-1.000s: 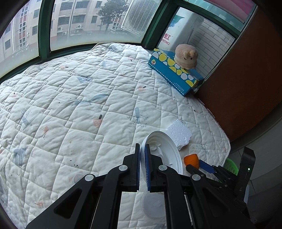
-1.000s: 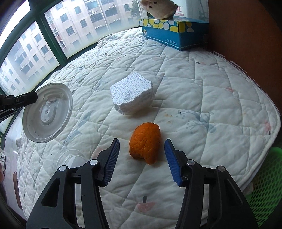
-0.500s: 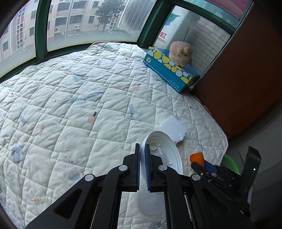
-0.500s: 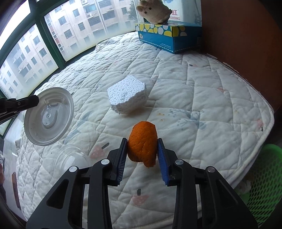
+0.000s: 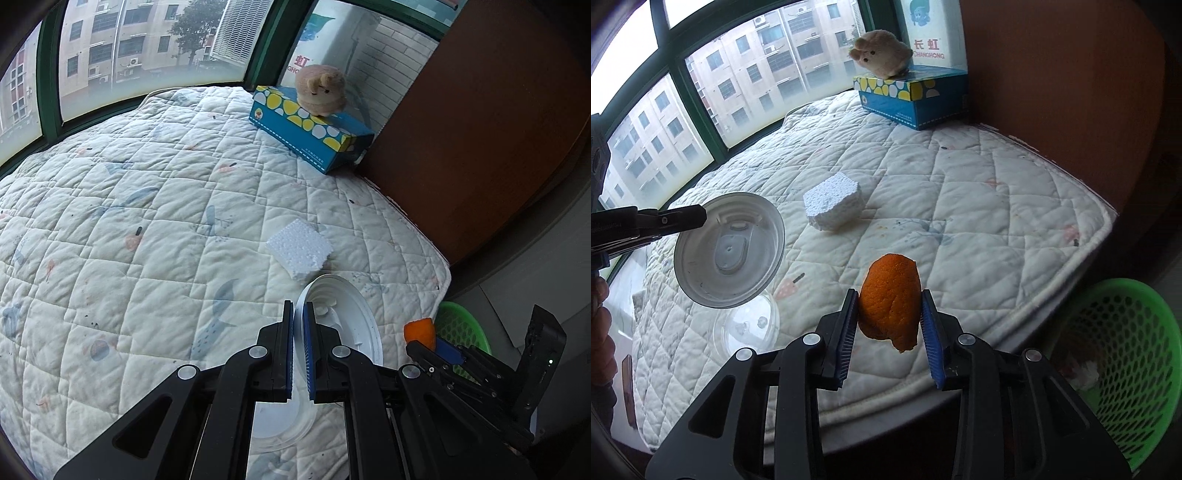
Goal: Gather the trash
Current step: 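Carry the peel and lid over the basket and open both tools to drop them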
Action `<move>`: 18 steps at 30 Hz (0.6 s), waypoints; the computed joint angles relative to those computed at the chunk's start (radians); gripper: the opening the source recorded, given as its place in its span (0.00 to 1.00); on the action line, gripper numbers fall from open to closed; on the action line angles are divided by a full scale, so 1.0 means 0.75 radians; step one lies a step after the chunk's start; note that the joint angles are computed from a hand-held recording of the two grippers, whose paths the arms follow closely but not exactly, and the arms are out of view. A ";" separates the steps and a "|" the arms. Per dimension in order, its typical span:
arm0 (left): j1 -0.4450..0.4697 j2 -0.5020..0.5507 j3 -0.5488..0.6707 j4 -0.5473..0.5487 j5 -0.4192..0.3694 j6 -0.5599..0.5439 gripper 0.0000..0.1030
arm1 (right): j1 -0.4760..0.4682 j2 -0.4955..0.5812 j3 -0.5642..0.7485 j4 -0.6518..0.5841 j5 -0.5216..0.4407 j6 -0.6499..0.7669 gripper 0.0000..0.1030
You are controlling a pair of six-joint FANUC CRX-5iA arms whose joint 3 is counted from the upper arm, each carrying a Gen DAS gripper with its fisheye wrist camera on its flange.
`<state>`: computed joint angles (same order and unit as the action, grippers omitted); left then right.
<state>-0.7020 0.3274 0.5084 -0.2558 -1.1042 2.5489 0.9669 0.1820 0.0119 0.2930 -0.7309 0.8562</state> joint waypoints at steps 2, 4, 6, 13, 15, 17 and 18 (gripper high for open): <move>-0.012 0.031 0.035 0.016 0.002 -0.015 0.05 | -0.005 -0.035 -0.046 0.022 0.005 -0.034 0.33; -0.028 0.063 0.078 0.023 -0.004 -0.035 0.05 | -0.011 -0.068 -0.089 0.044 0.009 -0.068 0.33; -0.041 0.102 0.130 0.038 -0.012 -0.058 0.05 | -0.018 -0.102 -0.134 0.068 0.013 -0.104 0.33; -0.082 0.255 0.346 0.080 -0.063 -0.145 0.05 | -0.054 -0.222 -0.283 0.134 0.007 -0.207 0.33; -0.090 0.301 0.412 0.097 -0.076 -0.170 0.06 | -0.067 -0.250 -0.314 0.148 -0.004 -0.225 0.33; -0.096 0.355 0.486 0.117 -0.097 -0.199 0.05 | -0.082 -0.281 -0.347 0.163 -0.020 -0.241 0.33; -0.101 0.385 0.531 0.125 -0.111 -0.214 0.05 | -0.090 -0.296 -0.364 0.170 -0.028 -0.250 0.33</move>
<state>-0.7780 0.6166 0.9066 -0.1622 -1.1877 2.3887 0.8997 -0.0403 -0.2612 0.4208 -0.7521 0.6686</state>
